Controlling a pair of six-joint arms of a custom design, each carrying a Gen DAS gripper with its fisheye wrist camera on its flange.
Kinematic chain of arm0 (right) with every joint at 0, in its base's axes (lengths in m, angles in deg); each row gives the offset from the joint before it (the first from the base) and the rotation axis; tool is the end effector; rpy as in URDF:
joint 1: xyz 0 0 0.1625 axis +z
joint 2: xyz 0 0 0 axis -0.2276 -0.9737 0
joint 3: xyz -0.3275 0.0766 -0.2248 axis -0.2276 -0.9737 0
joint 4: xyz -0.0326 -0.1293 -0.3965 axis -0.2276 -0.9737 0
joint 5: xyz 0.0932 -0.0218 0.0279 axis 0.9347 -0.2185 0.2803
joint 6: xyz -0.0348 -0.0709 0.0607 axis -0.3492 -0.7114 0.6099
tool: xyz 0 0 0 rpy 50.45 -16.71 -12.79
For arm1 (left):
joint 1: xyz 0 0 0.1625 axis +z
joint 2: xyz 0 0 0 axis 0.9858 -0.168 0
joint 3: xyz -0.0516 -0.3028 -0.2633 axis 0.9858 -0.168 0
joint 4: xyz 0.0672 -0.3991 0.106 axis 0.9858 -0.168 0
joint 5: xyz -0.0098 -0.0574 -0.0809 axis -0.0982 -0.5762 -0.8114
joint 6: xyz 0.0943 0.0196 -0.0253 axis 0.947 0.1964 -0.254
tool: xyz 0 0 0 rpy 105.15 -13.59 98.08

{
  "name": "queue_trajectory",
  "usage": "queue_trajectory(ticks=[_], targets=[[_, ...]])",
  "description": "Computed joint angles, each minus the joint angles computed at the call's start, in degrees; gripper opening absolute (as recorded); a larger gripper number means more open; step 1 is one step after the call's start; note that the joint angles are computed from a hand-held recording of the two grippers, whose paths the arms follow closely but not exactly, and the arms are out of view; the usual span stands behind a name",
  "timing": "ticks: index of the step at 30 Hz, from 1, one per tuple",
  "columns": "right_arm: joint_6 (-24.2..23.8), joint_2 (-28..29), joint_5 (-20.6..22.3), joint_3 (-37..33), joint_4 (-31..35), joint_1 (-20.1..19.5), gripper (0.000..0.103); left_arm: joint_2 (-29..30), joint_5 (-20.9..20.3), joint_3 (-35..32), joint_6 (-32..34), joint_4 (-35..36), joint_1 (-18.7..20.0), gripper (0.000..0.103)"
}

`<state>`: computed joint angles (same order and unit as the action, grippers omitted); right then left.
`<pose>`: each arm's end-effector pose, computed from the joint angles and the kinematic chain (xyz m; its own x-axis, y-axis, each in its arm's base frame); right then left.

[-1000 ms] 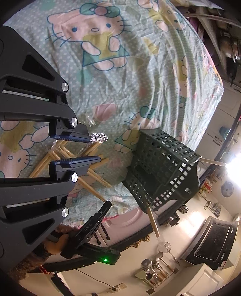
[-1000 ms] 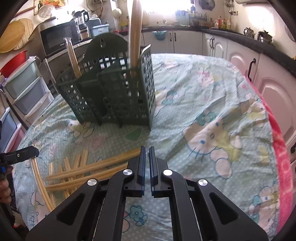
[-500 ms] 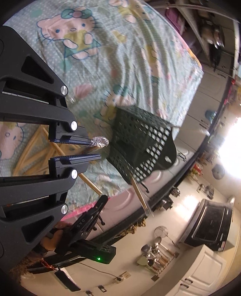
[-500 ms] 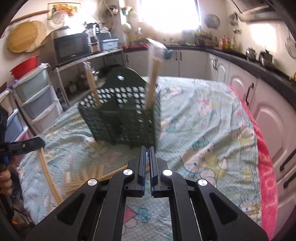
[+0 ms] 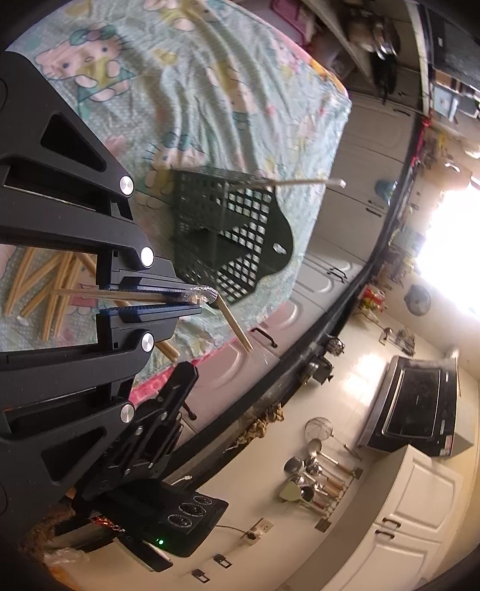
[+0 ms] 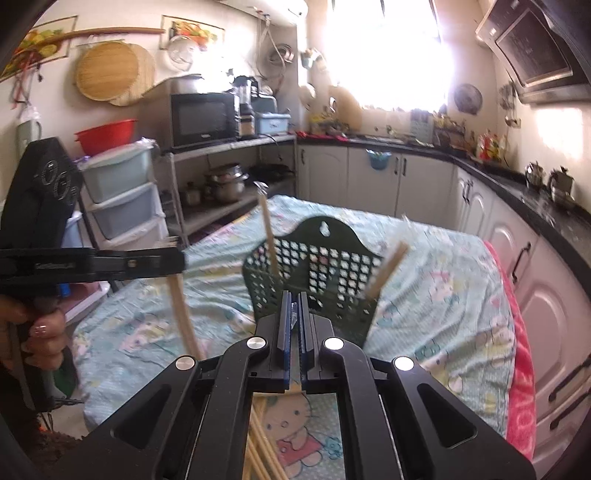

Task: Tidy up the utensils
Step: 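Lift the chopsticks with both tools and carry them over the caddy, then lower the chopsticks into the caddy slots and open both tools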

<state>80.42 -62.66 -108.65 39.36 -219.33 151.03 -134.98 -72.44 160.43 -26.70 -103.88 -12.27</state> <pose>0.4926 -0.3797 0.0306 -0.7198 -0.0528 0.6922 -0.6326 0.4604 -0.6227 -0.0731 -0.4999 0.4483 -0.7219 0.6917 -0.0203 0.6310 0.6460 -0.4295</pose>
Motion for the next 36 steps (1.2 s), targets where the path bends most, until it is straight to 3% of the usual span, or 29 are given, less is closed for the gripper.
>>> queue_trajectory(ticks=[19,30,36], targets=[[-12.8,1.1,-1.0,-7.5,-6.7,3.1,0.003,0.2,0.3,-2.6,2.7,-1.8,-4.9,0.003],[-24.3,2.4,-1.4,-14.6,-12.5,3.9,0.003,1.8,0.9,-5.4,2.7,-5.9,-7.1,0.003],[-28.4,2.8,-1.3,-18.1,-14.3,3.7,0.003,3.5,1.7,-8.0,2.6,-8.6,-8.1,0.003]])
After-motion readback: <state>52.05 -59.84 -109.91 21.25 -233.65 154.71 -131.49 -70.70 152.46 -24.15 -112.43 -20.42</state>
